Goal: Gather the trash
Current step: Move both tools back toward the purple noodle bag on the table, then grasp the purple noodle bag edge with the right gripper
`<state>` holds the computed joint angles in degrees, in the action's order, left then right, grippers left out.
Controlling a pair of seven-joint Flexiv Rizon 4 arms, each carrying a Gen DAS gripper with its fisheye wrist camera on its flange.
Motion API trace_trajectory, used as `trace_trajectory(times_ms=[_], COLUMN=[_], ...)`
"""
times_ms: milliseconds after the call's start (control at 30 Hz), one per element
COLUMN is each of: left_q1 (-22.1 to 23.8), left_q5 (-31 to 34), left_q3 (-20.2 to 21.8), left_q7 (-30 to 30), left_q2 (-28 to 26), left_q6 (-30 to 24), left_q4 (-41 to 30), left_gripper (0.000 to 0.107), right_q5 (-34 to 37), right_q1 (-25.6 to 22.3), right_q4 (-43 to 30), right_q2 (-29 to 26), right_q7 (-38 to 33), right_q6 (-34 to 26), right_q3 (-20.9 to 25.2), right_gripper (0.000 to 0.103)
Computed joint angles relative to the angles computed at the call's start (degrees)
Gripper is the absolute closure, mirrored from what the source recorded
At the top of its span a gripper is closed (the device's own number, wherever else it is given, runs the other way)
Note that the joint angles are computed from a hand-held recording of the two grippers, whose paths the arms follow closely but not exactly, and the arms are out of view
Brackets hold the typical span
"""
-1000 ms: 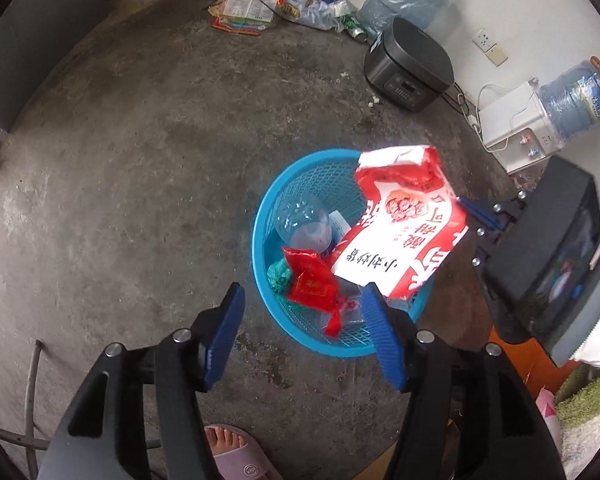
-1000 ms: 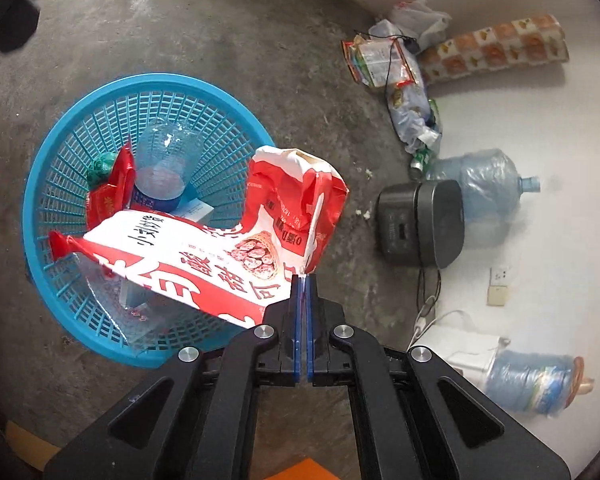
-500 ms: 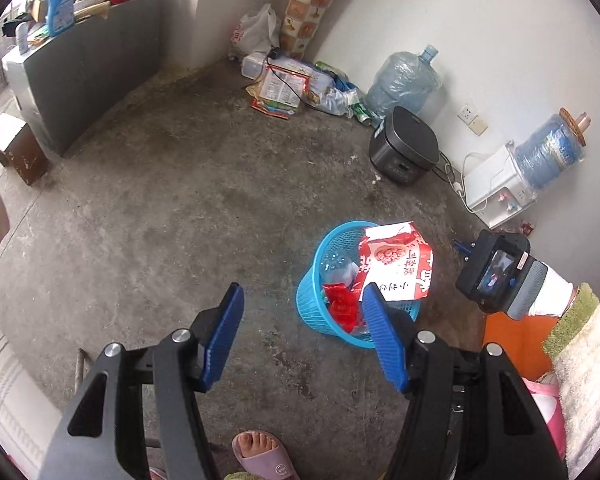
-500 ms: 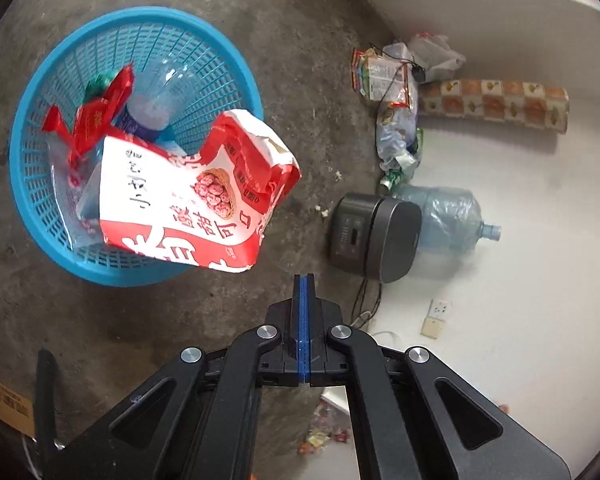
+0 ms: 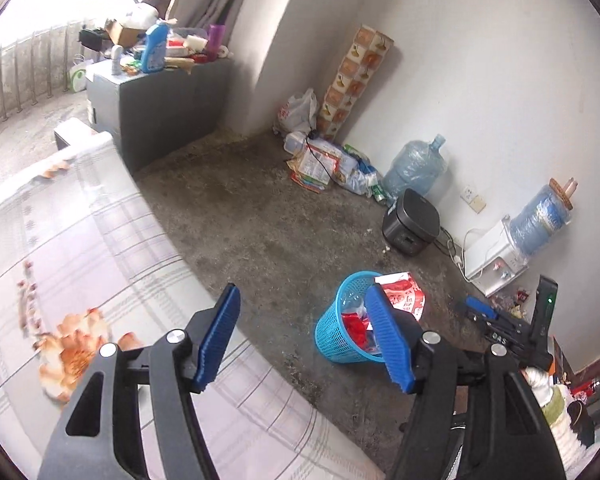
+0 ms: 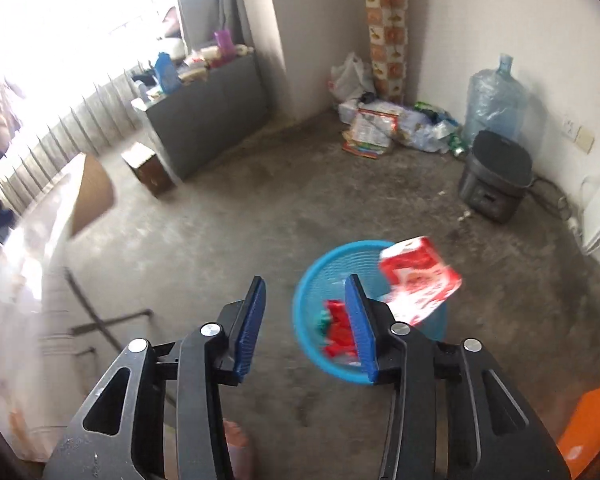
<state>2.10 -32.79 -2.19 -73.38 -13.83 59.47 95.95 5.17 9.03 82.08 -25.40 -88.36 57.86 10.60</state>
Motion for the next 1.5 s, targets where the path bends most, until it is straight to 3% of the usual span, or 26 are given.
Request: trace_trajectory(times_ms=[133, 300, 400, 500, 633, 733, 833, 967, 1067, 1500], left_q1=[-0.3, 1.7, 7.8, 17.0, 24.7, 25.8, 21.3, 18.5, 16.9, 5.1], left_q5=[-1.0, 8.4, 19.0, 29.6, 36.1, 33.7, 22.9, 12.7, 6.8, -10.7], left_q3=[3.5, 9.4, 11.3, 12.2, 16.4, 21.2, 27.0, 28.3, 27.5, 21.0], left_q7=[-1.3, -9.0, -17.5, -24.6, -27.2, -26.4, -22.7, -18.1, -14.8, -3.8], left_q2=[11.1, 26.3, 36.4, 45.5, 53.0, 54.1, 52.5, 48.2, 46.4, 40.3], left_q6=[3.4, 3.0, 1.1, -2.2, -6.1, -6.3, -2.8, 1.4, 2.4, 7.4], left_q4=[12.2, 25.0, 31.1, 35.3, 39.4, 42.3, 45.8, 48.0, 48.5, 48.8], left_gripper=[0.041, 0.041, 0.041, 0.041, 0.041, 0.043, 0.046, 0.047, 0.051, 0.051], right_q5=[14.5, 24.5, 30.4, 33.6, 35.6, 34.3, 31.9, 28.5, 29.5, 32.0], right_q1=[-2.8, -0.1, 1.7, 5.4, 11.7, 17.7, 23.3, 28.5, 29.1, 20.2], right_q4=[0.2, -2.5, -7.1, -12.6, -22.2, -30.9, -37.7, -46.2, -51.1, -34.3], right_q2=[3.9, 5.0, 3.1, -0.2, -6.5, -12.0, -16.5, -22.6, -26.3, -15.7], right_q7=[-4.4, -6.4, -8.3, -9.0, -8.7, -7.4, -5.1, -0.1, 3.0, 0.1], right_q6=[-3.5, -9.9, -16.4, -24.0, -34.6, -40.9, -44.7, -48.5, -51.2, -45.4], right_q3=[8.0, 10.8, 12.6, 13.9, 14.9, 14.4, 13.4, 11.4, 11.9, 11.8], right_gripper=[0.056, 0.054, 0.052, 0.052, 0.052, 0.052, 0.051, 0.05, 0.06, 0.068])
